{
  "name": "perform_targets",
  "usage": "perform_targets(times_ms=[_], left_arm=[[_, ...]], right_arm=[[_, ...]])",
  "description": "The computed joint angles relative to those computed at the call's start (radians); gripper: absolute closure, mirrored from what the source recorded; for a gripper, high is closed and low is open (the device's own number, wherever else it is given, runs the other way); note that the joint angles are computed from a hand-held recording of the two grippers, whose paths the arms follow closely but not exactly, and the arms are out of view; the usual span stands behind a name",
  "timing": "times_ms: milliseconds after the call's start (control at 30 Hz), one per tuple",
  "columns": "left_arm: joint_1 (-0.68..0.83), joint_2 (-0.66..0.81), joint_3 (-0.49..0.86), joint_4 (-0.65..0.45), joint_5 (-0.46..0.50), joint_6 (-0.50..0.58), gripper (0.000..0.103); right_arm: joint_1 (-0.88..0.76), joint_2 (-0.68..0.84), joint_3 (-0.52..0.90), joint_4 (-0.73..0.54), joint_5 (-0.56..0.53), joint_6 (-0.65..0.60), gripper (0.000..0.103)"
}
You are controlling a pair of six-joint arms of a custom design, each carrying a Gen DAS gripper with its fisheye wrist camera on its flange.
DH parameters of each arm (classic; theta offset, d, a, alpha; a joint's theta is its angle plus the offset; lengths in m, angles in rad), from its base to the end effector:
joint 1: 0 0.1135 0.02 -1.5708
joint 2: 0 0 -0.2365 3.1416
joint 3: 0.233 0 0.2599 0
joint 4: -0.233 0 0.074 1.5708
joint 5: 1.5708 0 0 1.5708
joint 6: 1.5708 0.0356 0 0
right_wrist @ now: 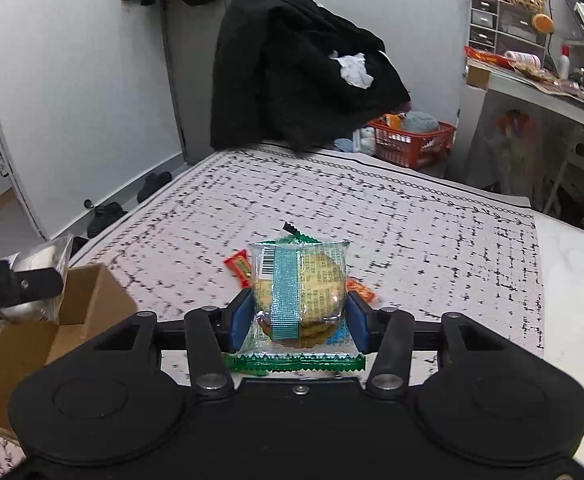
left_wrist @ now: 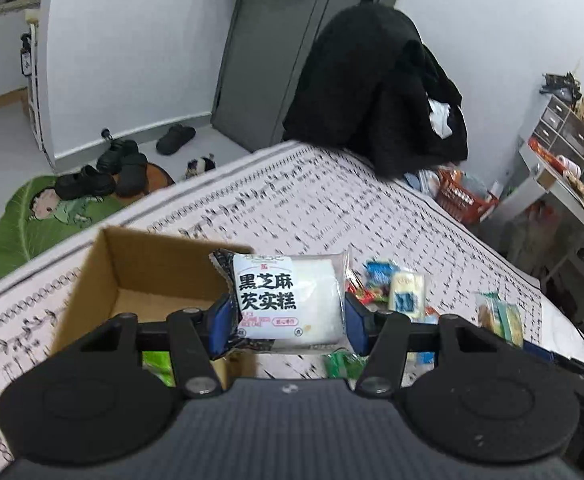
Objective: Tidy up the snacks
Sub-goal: 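Carry both packs over the box and open both tools to drop them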
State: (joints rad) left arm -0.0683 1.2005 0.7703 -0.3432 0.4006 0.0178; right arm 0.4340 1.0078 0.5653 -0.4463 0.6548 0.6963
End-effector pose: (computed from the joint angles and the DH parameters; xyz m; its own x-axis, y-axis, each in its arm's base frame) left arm 0.2641 -0.0320 0.2085 -0.6908 0.0637 -0.7203 0.3536 0.8986 -0.2596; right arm 0.2019 0.0697 0.1801 -0.5309 0.3147 -0.7868 0.4631 0.8853 0.0416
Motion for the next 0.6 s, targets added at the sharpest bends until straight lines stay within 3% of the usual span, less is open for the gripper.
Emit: perform_targets(times_ms=[267,600], left_arm=[[0.117,0.051,0.054,-0.032,0.091,0.044,0.047],[0.207,0.138,0.140,-0.083,0.158,0.097,0.047]], right_arm=[[0.141,0.125,0.130,-0.048,0.069,0.071,0.055],[0.228,0.330,0.290,-0.016,0.063,0.094,0.055]])
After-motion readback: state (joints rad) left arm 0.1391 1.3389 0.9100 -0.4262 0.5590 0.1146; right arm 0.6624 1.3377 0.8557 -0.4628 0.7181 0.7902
